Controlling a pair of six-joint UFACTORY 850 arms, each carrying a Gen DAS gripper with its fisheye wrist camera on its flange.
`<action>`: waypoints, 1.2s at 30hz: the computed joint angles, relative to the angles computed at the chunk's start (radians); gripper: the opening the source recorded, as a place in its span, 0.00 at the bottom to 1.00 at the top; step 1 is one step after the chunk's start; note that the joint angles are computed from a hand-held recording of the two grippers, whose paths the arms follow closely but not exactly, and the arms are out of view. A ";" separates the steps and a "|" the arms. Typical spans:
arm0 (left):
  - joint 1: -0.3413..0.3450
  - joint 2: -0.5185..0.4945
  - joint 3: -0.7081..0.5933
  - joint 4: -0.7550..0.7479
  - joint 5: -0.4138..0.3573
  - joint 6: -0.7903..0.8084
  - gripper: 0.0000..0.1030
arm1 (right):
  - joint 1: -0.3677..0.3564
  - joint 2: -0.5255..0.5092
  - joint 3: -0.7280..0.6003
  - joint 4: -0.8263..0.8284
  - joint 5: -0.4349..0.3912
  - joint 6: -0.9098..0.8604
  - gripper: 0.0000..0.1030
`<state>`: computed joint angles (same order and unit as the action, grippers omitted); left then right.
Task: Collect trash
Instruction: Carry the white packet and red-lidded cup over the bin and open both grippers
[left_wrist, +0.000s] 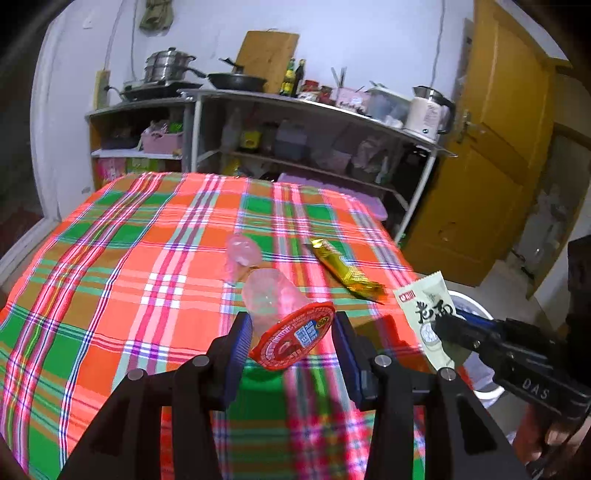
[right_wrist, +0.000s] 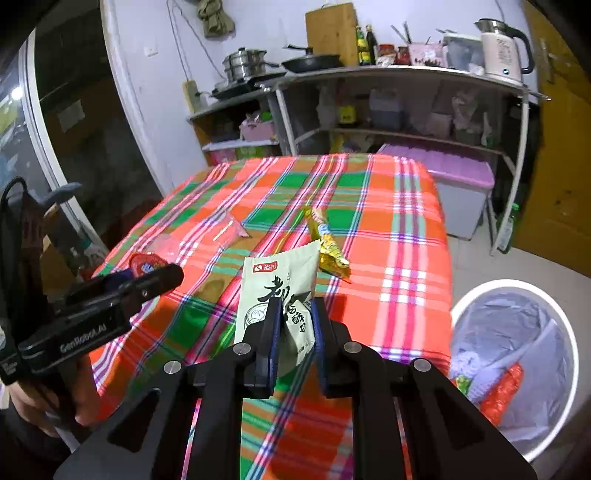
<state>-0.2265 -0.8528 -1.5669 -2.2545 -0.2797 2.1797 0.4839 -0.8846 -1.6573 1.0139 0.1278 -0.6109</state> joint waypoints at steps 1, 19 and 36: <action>-0.004 0.018 0.024 -0.027 -0.012 0.033 0.44 | 0.002 0.019 0.027 -0.066 0.017 0.072 0.16; -0.077 0.160 0.205 -0.120 -0.110 0.187 0.44 | 0.011 0.245 0.354 -0.301 0.223 0.388 0.16; -0.134 0.154 0.187 -0.019 -0.124 0.130 0.44 | -0.009 0.327 0.494 -0.281 0.307 0.450 0.16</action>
<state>-0.3604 -0.6991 -1.3799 -2.2740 -0.4034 2.3100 0.4745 -0.5571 -1.1637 0.7327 0.4345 -0.1606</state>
